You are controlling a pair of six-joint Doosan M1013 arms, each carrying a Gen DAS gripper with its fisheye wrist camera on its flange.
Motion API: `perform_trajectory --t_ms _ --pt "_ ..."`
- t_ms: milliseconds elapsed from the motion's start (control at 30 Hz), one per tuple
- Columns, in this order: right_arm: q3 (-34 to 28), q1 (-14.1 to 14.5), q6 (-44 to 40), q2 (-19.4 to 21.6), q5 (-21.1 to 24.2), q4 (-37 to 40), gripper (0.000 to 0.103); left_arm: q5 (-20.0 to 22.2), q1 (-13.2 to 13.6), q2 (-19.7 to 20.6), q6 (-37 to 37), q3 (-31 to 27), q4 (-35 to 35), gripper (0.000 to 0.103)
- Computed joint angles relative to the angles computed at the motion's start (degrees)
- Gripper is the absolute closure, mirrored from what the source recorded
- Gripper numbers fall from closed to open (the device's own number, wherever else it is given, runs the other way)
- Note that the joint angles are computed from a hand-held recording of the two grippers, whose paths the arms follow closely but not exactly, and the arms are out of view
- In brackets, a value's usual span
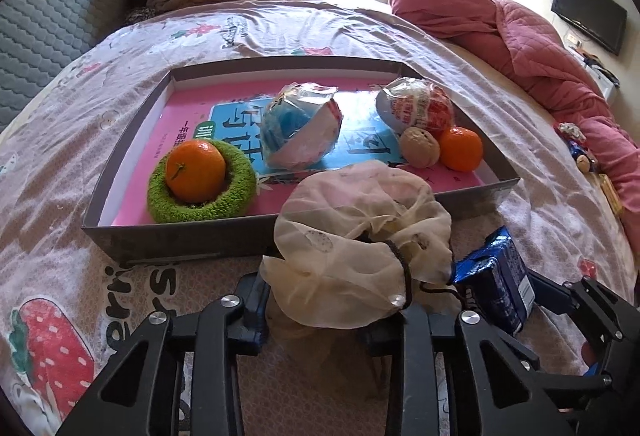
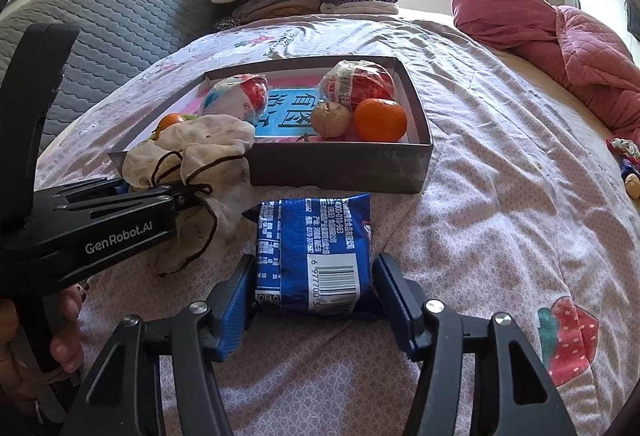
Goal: Organize objects
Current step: 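Close right tool on the blue snack packet, then close left tool on the cream mesh drawstring bag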
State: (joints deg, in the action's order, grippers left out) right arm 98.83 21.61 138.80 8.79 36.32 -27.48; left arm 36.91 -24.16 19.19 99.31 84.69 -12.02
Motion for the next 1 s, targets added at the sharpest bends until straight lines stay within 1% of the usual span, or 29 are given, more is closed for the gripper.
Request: perform_trajectory --t_ms 100,333,600,1000 --pt "0.07 -0.01 -0.29 -0.06 0.03 0.14 0.044 0.01 -0.01 -0.05 0.28 0.05 -0.21 0.081" --pt "0.10 -0.07 -1.04 -0.05 -0.05 0.37 0.047 0.15 0.51 -0.07 2.09 0.15 -2.27 0.086" --pt "0.36 -0.16 -0.76 -0.32 -0.85 0.12 0.048 0.45 1.36 -0.49 4.83 0.71 -5.96 0.089" --pt "0.79 -0.10 0.27 -0.75 -1.91 -0.89 0.051 0.64 2.18 -2.27 4.59 2.03 -5.04 0.090"
